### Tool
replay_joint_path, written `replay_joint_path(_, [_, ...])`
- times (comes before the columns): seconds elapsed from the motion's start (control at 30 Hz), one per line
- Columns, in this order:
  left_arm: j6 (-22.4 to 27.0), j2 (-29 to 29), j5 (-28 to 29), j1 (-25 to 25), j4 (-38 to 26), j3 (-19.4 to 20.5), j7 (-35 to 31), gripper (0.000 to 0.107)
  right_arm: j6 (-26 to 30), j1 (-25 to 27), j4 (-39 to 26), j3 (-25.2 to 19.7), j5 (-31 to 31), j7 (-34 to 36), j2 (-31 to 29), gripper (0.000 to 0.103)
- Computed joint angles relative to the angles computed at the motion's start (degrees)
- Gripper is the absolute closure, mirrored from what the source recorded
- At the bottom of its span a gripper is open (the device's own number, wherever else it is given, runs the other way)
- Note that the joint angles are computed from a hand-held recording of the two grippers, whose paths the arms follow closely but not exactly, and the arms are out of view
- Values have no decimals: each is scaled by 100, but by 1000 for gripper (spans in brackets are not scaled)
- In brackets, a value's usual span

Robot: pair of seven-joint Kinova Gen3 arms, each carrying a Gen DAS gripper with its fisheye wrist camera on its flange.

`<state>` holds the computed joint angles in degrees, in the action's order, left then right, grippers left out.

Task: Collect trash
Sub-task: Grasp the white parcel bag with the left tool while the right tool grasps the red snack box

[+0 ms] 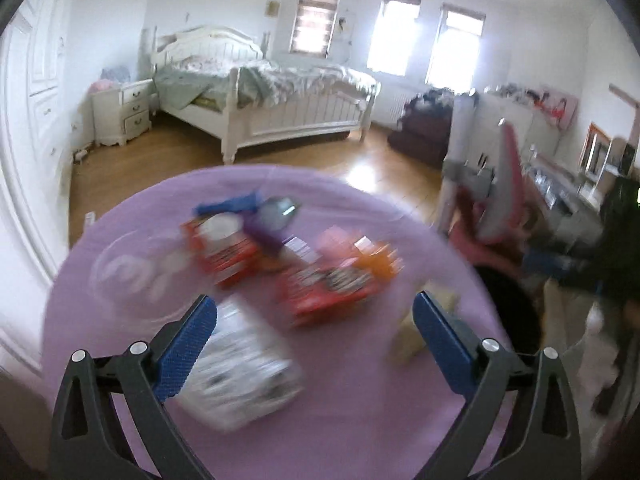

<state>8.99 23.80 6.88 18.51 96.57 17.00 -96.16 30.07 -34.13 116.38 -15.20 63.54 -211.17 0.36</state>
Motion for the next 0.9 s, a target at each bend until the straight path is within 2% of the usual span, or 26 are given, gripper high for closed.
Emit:
replay_joint_path(0.07, [226,38,-384,-15,-10,-170,-82,10,80,175,-471,-310,-151,397,395,18])
replay_joint_path(0.13, [341,77,-599,182,-53,-463,-76,10,121,616,-907,-841,-288,863,786,18])
replay_joint_path(0.27, [761,366,-362,-174,-357,-242,-508,10,702,1290,-1878,-1897,-542,1795,1615,18])
replay_joint_path(0.33, [954,454,-278,-235,-448,-265,-580,10,1077,1333,-2311,-2098,-783,2261,1986,18])
replay_joint_path(0.4, [1148,538,-172,-347,-509,-208,-718,10,1181,1150,-2615,-1874,-1164,2727,2201,18])
replay_joint_path(0.53, [1488,705,-65,-358,-740,-234,-938,10,1450,596,-3270,-1082,-2092,3653,2642,18])
replay_joint_path(0.73, [1987,927,66,-286,-1196,-359,-1072,10,1779,-274,-4096,358,-3424,4796,3116,18])
replay_joint_path(0.8, [2087,982,180,-359,-1287,-323,-1136,10,1877,-317,-4329,468,-3617,5021,3268,18])
replay_joint_path(0.87, [2105,1001,324,-462,-1301,-263,-1218,10,2114,-314,-4604,429,-3671,5210,3436,11])
replay_joint_path(0.9, [2078,983,383,-490,-1261,-244,-1255,10,2191,-383,-4725,536,-3765,5322,3517,11])
